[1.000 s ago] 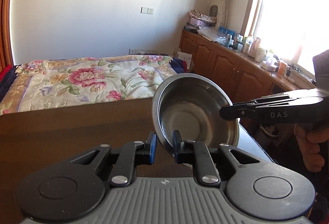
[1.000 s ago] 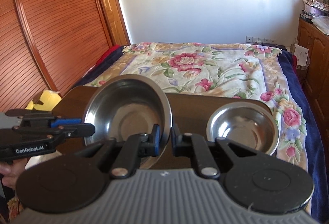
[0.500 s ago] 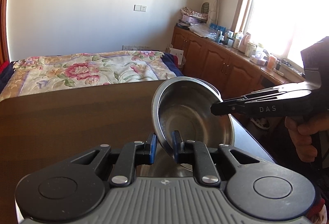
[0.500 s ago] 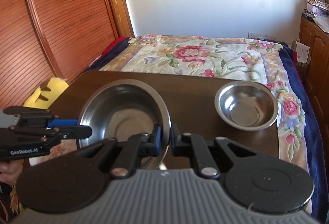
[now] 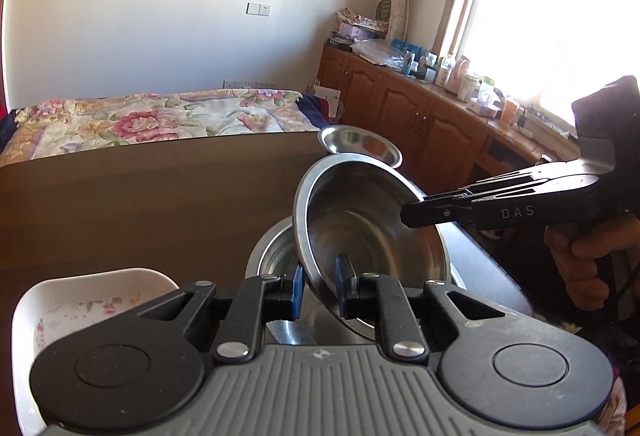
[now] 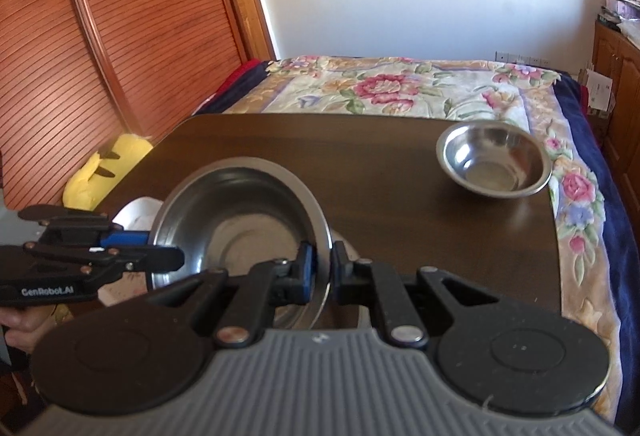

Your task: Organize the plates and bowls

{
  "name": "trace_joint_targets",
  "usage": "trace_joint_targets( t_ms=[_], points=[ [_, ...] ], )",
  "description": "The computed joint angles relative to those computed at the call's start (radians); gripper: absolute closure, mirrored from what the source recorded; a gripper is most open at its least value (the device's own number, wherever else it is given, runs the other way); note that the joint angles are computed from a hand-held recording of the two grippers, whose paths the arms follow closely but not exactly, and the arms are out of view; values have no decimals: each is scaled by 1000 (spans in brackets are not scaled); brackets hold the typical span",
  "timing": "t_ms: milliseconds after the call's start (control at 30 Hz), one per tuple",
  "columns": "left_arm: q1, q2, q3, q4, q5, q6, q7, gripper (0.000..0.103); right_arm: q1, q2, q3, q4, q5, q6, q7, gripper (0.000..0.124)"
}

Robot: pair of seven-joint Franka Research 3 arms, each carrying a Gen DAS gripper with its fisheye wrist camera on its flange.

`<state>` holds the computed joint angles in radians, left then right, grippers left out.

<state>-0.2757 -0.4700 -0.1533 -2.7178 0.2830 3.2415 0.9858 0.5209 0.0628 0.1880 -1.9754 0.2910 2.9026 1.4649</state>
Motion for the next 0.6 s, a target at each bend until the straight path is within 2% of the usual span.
trace_joint_targets(
  t_ms=[100, 167, 267, 433, 600],
  points=[
    [28, 2, -28, -6, 13, -2, 2, 87, 4, -13, 4, -26, 4, 15, -5, 112],
    [30, 5, -31, -8, 15, -5, 2, 87, 10, -24, 3, -59, -25, 61, 14, 112],
    [57, 8, -58, -15, 17, 13, -12, 87, 18, -34, -3, -107, -103, 126, 92, 112],
    [64, 22, -64, -14, 25, 5, -18, 87, 23, -26, -15, -125, -229, 159, 206, 112],
    [150, 27, -150, -5, 43, 2, -43, 87, 36, -11, -45, -120, -389, 179, 334, 112]
  ],
)
